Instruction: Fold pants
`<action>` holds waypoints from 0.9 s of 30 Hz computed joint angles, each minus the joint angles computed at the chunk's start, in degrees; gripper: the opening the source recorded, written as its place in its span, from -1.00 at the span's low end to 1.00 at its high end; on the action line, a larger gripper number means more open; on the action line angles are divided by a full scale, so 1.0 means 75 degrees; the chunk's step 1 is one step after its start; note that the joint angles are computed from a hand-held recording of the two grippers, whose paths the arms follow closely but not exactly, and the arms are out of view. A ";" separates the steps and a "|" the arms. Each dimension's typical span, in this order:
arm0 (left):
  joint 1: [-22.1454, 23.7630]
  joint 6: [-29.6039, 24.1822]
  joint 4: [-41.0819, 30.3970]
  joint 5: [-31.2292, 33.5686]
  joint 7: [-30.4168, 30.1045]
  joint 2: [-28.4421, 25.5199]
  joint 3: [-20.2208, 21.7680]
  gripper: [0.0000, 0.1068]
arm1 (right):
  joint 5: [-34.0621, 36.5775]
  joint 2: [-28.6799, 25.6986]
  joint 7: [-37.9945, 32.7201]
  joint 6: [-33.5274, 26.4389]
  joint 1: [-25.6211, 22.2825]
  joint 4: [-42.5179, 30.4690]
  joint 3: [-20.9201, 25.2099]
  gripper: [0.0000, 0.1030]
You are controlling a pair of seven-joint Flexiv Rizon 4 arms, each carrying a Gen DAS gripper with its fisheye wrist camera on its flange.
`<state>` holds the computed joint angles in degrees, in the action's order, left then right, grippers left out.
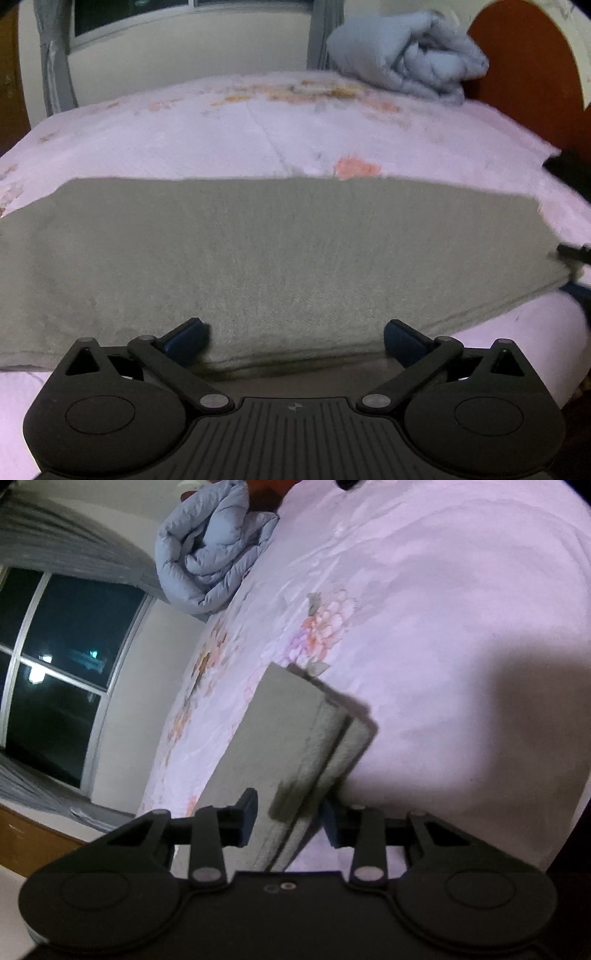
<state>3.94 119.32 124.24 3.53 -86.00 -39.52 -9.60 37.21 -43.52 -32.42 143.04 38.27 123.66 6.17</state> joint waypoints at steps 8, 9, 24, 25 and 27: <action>-0.0834 -0.0481 -0.0195 -0.0809 0.0207 -0.0075 0.0588 0.93 | 0.0342 -0.0026 -0.0054 -0.0048 0.0117 -0.0144 -0.0041 -0.46; -0.0744 -0.0387 -0.0161 -0.0754 0.0198 -0.0099 0.0514 0.93 | 0.0322 -0.0020 -0.0026 -0.0045 0.0085 -0.0135 -0.0016 -0.46; -0.0700 -0.0370 -0.0228 -0.0777 0.0319 -0.0176 0.0440 0.93 | 0.1206 0.0540 -0.0971 -0.1580 0.0653 -0.0372 -0.0894 -0.73; -0.0679 -0.0340 -0.0222 -0.0766 0.0312 -0.0190 0.0419 0.93 | 0.0887 0.0566 -0.0878 -0.1673 0.0435 -0.0331 -0.0726 -0.72; -0.0621 -0.0290 -0.0204 -0.0710 0.0315 -0.0203 0.0375 0.93 | 0.0524 0.0435 -0.0341 -0.1272 0.0029 -0.0274 -0.0316 -0.61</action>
